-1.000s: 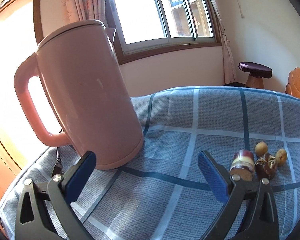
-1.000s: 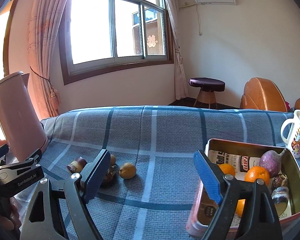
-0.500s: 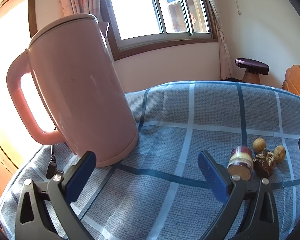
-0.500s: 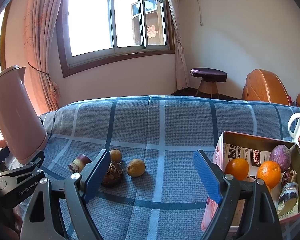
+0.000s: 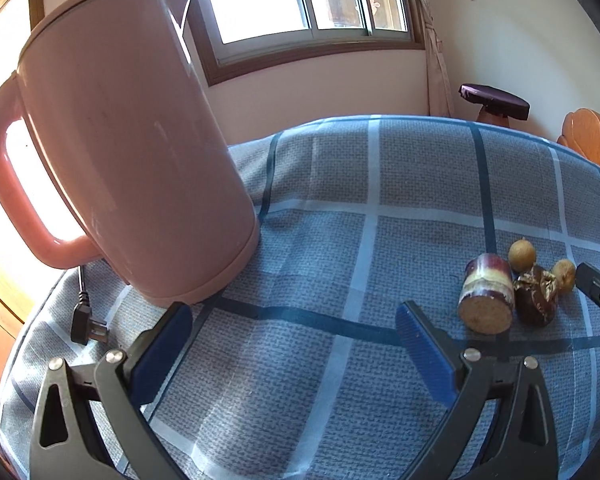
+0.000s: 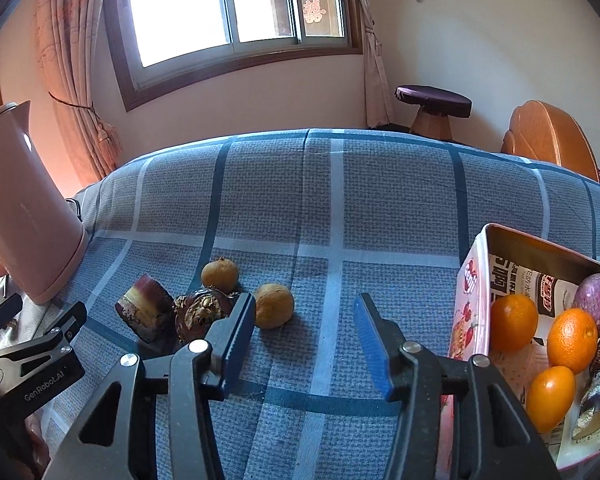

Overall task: Organize fruits
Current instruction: 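Grasp a brown longan with the right tool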

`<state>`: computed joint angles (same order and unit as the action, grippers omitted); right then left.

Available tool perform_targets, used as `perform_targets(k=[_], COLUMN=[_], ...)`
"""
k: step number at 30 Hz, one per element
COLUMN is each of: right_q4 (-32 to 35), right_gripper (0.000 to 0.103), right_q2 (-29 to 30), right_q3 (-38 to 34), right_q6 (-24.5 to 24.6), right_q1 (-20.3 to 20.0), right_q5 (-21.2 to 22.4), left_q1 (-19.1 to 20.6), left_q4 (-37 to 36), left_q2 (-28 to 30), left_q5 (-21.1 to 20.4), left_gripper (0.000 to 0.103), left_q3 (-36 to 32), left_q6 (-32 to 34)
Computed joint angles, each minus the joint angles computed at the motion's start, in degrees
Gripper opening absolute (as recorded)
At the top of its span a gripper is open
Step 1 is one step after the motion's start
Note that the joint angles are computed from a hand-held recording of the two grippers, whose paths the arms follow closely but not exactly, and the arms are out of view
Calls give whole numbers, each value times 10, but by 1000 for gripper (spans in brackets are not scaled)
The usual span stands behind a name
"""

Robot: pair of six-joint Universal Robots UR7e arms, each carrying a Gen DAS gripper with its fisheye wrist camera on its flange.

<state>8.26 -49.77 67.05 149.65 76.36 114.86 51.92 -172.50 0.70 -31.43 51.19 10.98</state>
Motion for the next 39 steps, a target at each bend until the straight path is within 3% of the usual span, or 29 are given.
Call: perform_targets(k=[5,11,16,17,19,20,27,30,37,38,39], right_q4=[56,139,142,141,142,141,78,77,105,115,132], right_gripper=[52,52,49,45,14,13,12,12,13,15,24], right_q2=[25,75,86,85,86,84,39,25,71,78,85], right_q3=[-51,-134,-148,-146,-146,-143,-63,-50,-124,-137,-152], right_q6=[7,2,-13,-15,-15,-15,-27,-9,-39,-39,-33], right_q1=[-3,0,6,6,7,6,2,-8,6,6,4], right_q5=[-4,4,14,13,11,9,-36,-76,-14,-14,-17], left_q1=[1,-1,0,1,1,2,4,5,4,4,4], left_q4=[-4,-1,-3,-5,-7,-7,-18,-7,-11,-13,-14], left_q2=[-17,-13,-19,-19,-19,-19,-13,-16,-15,-15,-14], left_q5=[-38,-35,-44,-45,-45,-46,-47,-51,-51,-51,-50], left_gripper=[103,103,103,103,103,103,103,103,103,103,103], left_q3=[25,20,24,24,24,23,16,18,17,18,17], left_q6=[-10,-2,-7,-5,-4,-3,8,-2,3,4,5])
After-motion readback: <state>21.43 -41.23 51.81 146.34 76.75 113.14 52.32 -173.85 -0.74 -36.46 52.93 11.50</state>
